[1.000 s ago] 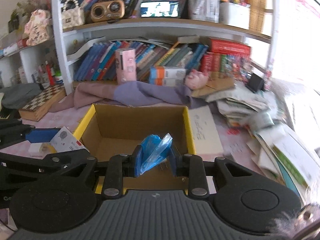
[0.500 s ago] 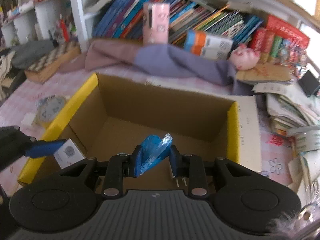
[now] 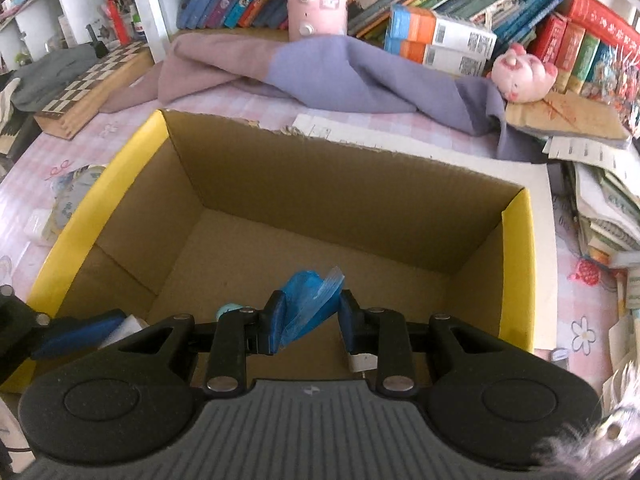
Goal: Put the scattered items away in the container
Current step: 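Open the right tool to drop the blue pouch into the yellow box, then raise both open tools out of the yellow box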
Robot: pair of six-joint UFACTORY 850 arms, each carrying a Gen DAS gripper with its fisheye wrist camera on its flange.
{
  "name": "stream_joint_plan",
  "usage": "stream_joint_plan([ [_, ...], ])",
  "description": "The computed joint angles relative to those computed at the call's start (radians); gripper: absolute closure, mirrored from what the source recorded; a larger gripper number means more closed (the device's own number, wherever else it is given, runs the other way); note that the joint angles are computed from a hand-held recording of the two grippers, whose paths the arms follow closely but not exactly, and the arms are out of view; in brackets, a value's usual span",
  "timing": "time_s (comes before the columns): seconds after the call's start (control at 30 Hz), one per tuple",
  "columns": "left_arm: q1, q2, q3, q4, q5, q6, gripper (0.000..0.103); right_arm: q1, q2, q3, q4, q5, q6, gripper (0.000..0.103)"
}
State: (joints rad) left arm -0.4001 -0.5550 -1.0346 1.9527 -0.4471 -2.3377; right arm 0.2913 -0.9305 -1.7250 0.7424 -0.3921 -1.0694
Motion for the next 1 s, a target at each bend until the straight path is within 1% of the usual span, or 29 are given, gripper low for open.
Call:
stream_joint_plan([
  [0.03, -0.005, 0.001, 0.002, -0.012, -0.02, 0.009, 0.031, -0.001, -0.002, -0.002, 0.005, -0.003, -0.001, 0.076],
  [0.07, -0.01, 0.002, 0.005, -0.017, -0.039, 0.016, 0.028, -0.002, -0.004, -0.004, 0.011, -0.004, -0.002, 0.076],
  [0.13, -0.019, 0.01, 0.015, 0.001, -0.075, 0.006, 0.019, -0.004, -0.003, -0.002, 0.037, -0.007, -0.017, 0.07],
  [0.2, -0.034, 0.017, 0.025, 0.009, -0.123, 0.007, 0.018, -0.009, 0.0, 0.001, 0.071, -0.015, -0.038, 0.062],
  [0.23, -0.041, 0.02, 0.026, -0.002, -0.145, 0.022, 0.016, -0.011, 0.004, 0.006, 0.091, -0.018, -0.052, 0.06],
  [0.3, -0.051, 0.031, 0.035, -0.009, -0.178, 0.027, 0.015, -0.017, 0.017, 0.02, 0.146, -0.022, -0.093, 0.052],
  [0.37, -0.058, 0.051, 0.056, 0.006, -0.208, -0.004, 0.012, -0.025, 0.041, 0.051, 0.242, -0.017, -0.173, 0.047],
  [0.4, -0.062, 0.062, 0.068, 0.013, -0.224, -0.021, 0.01, -0.031, 0.055, 0.07, 0.307, -0.017, -0.227, 0.044],
  [0.43, -0.065, 0.074, 0.081, 0.021, -0.24, -0.042, 0.01, -0.038, 0.072, 0.093, 0.374, -0.016, -0.28, 0.042],
  [0.53, -0.073, 0.108, 0.12, 0.047, -0.296, -0.123, 0.009, -0.058, 0.123, 0.162, 0.564, -0.016, -0.433, 0.041],
  [0.63, -0.084, 0.134, 0.152, 0.051, -0.364, -0.187, 0.006, -0.073, 0.175, 0.239, 0.733, -0.005, -0.578, 0.04],
  [0.7, -0.088, 0.148, 0.168, 0.045, -0.394, -0.222, 0.006, -0.079, 0.206, 0.286, 0.836, 0.005, -0.677, 0.04],
  [0.83, -0.097, 0.17, 0.19, 0.024, -0.417, -0.249, 0.006, -0.08, 0.265, 0.378, 1.026, 0.009, -0.889, 0.04],
  [1.0, -0.107, 0.177, 0.202, 0.023, -0.409, -0.245, 0.006, -0.067, 0.335, 0.488, 1.277, 0.003, -1.19, 0.04],
])
